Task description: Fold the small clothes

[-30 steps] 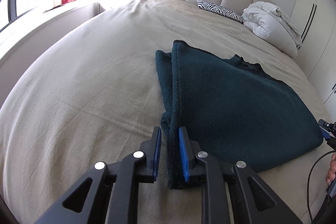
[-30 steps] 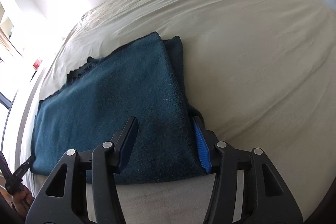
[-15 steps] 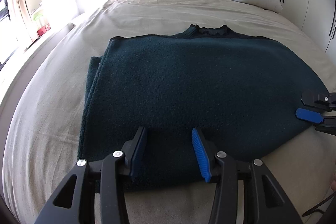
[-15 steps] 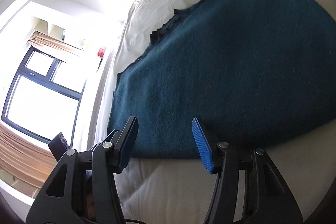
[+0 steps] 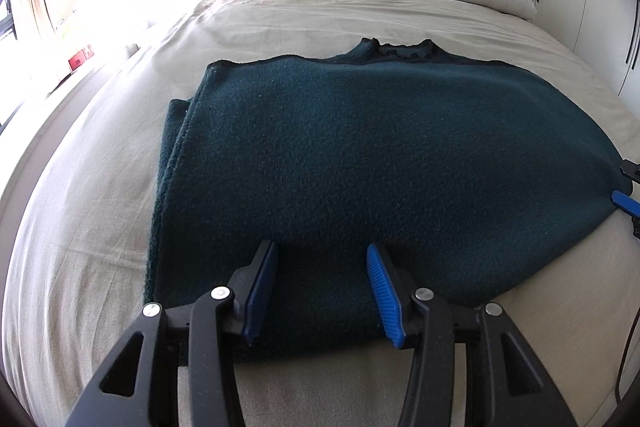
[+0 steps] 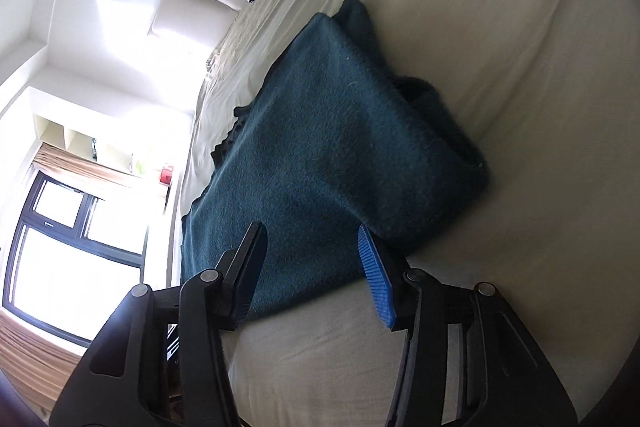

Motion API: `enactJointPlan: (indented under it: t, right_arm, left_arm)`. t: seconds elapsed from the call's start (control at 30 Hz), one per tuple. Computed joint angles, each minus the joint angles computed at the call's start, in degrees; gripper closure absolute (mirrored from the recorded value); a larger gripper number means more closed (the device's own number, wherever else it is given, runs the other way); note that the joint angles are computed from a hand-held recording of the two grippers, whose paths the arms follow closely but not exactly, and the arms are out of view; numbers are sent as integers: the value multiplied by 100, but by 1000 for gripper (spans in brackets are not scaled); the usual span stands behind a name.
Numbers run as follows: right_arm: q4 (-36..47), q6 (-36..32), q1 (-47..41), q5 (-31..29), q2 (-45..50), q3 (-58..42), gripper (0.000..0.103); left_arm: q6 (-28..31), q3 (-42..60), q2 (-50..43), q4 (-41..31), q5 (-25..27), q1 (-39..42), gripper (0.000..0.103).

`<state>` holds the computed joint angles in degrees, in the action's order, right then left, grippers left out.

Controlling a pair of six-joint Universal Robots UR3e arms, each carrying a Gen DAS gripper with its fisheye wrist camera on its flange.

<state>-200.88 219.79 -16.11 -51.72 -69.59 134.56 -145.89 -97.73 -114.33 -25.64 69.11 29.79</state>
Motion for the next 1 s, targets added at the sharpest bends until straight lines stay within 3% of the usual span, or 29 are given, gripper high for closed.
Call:
enactJointPlan:
  t: [0.17,0.3,0.4,0.57,0.73,0.83,1.0]
  right_arm:
    - [349,-213,-407,-274,-773,556,58]
    - [705,0,-245,-345,-1348,505,54]
    - [745,248,439,-87,-775,-422,54]
    - [827,738,1700,191,952,-2491,54]
    - [1659,511,2195,312,2093,-3851,56]
    - [578,841,1934,492,2175,-3254,58]
    - [-474,796,999,75,1275,-1377,61]
  left_arm:
    - [24,-42,13,4,-100,71,52]
    - [-33,24,168,-405,-386,253,52]
    - [-134,-9,279,-502,-606,414,52]
    - [16,-114,299,-542,-674,619,52]
    - [220,-141,319,-823,-999,926,52]
    - [287,-72,293,-1092,-1241,1098,52]
    - [291,-40,327,-1352,-1518,1257,52]
